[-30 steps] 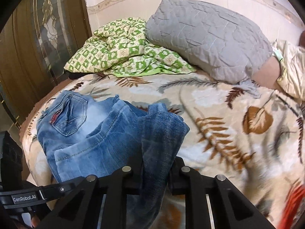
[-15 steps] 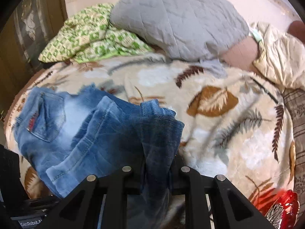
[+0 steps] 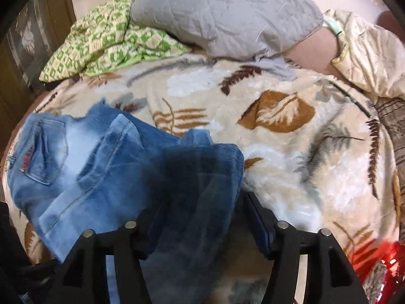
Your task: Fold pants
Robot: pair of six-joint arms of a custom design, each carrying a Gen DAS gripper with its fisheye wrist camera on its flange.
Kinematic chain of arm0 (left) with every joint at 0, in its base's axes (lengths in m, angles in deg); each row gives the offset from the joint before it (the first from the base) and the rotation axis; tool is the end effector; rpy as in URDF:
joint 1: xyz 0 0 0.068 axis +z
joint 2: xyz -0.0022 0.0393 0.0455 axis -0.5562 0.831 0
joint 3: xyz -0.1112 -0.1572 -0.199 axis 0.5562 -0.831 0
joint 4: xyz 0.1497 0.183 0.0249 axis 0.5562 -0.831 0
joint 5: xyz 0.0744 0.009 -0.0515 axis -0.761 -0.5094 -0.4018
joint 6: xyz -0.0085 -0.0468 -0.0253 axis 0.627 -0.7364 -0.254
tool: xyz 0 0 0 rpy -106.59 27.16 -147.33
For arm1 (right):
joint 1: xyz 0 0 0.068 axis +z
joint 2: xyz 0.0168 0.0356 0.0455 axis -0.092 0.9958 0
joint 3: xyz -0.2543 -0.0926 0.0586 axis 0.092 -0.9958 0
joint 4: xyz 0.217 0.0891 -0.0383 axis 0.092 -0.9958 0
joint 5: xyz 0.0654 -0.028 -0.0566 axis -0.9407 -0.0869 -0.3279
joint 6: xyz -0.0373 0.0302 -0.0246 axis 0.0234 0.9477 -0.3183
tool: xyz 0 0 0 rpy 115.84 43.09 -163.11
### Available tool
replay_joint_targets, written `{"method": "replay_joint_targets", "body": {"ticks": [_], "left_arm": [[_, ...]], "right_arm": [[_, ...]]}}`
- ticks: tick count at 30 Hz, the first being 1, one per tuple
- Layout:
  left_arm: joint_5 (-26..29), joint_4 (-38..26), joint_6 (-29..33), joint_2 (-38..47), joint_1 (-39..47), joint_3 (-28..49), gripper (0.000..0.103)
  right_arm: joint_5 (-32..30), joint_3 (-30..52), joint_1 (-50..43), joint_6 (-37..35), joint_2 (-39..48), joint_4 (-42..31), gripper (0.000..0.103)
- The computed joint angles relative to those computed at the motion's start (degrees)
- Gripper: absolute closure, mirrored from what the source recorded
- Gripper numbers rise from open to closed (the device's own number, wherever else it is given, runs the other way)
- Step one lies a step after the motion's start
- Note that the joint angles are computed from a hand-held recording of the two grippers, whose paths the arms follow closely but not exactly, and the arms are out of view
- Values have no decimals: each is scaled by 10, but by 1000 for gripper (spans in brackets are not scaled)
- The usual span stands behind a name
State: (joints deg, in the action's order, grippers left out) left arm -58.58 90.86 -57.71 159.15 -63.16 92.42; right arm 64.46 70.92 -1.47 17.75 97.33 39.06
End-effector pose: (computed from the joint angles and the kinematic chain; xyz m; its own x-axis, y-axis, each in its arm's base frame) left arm 0.2654 -0.1601 0.0928 -0.8644 -0.4100 -0.2909 -0.0966 0.7034 -0.7042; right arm 0.3520 0.0270 0.1386 -0.8227 -0.1956 -0.5338 -0.2382 0.9711 0.0113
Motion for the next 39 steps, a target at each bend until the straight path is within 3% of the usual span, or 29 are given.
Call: {"method": "replay_joint_targets", "body": {"ticks": [1, 4, 9, 14, 16, 21, 25, 31, 37, 38, 39], "left_arm": [[-28, -30, 10, -37, -9, -9, 6], [-12, -51, 58, -107, 6, -43, 6], [10, -142, 145, -202, 77, -61, 6], [7, -263, 336, -273, 180, -42, 6], [20, -308, 424, -292, 240, -38, 6], [59, -352, 533, -258, 392, -12, 6], [131, -403, 561, -164, 499, 42, 6], [245, -462, 563, -27, 555, 117, 6], [210, -396, 528, -1, 521, 105, 6], [204, -394, 534, -5, 518, 102, 9], [193, -398, 541, -8, 516, 103, 29]], "right_arm": [[10, -13, 3, 3, -20, 6, 31], [13, -51, -1, 13, -85, 18, 21], [-20, -96, -11, 22, -187, 8, 21], [-31, -144, 22, 20, -254, 5, 21], [-9, -165, 60, 21, -270, 7, 21], [100, -215, 209, 5, -260, 54, 21], [164, -206, 320, -9, -196, 93, 21], [232, -123, 428, -48, -67, 116, 21], [278, -32, 452, -42, 43, 100, 21], [275, -22, 448, -35, 53, 91, 21], [259, -18, 440, -21, 57, 81, 21]]}}
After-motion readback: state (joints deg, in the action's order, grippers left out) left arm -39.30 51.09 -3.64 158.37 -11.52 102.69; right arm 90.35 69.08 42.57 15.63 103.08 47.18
